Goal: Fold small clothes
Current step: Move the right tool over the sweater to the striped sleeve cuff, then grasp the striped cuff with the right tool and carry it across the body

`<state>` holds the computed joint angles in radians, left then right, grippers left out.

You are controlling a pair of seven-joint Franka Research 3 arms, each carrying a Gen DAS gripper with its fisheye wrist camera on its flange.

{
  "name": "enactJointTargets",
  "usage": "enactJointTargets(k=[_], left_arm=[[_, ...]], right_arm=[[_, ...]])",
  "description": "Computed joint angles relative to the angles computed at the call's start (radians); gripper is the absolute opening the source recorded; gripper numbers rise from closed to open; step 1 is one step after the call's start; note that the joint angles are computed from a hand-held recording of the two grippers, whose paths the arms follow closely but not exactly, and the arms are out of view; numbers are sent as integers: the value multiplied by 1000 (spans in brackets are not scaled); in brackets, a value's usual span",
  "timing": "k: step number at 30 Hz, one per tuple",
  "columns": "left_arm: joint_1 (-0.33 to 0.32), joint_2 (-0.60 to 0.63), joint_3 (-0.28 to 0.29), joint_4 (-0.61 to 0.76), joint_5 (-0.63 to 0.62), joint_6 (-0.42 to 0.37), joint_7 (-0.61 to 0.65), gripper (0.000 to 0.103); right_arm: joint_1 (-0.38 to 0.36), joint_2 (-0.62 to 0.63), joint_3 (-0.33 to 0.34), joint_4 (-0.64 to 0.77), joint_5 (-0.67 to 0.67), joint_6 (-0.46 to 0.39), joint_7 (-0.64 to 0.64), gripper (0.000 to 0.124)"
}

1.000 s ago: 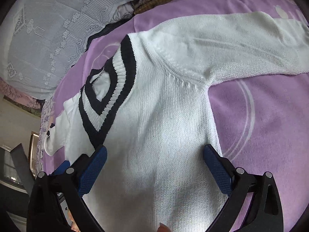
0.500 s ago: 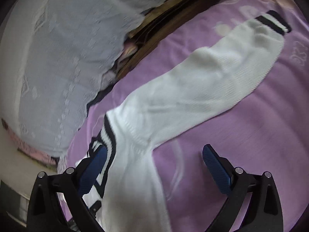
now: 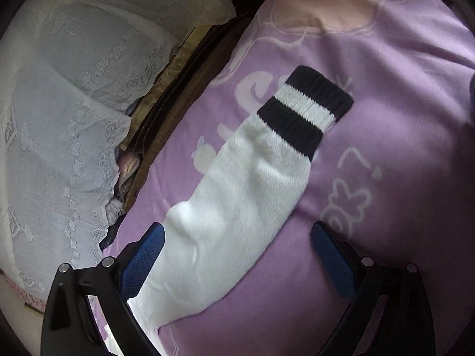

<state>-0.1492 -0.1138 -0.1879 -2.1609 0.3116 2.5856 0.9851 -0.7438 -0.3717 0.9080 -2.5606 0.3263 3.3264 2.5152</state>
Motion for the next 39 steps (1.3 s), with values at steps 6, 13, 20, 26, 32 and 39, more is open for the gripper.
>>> enactJointTargets(k=[6,13,20,26,32,39], left_arm=[[0,17,-14,14,99,-23,-70,99],[-8,13,-6,27,56,-29,-51,99],[-65,164,-44,307,109,-129,19,99],[-194,466,-7,651,206,-347,11,99],[-158,419,-11,559,150,-232,-20,98],[-178,392,-53,577,71,-191,103,98]], right_arm=[[-407,-80,316,112,-101,-82,90,77],[-405,-105,311,63,-84,51,108,13],[-366,-499,269,22,-55,-72,199,8],[-362,-242,250,38,-122,-208,223,7],[-333,-206,214,6,-185,-70,276,7],[-231,-167,150,23,-202,65,145,6]])
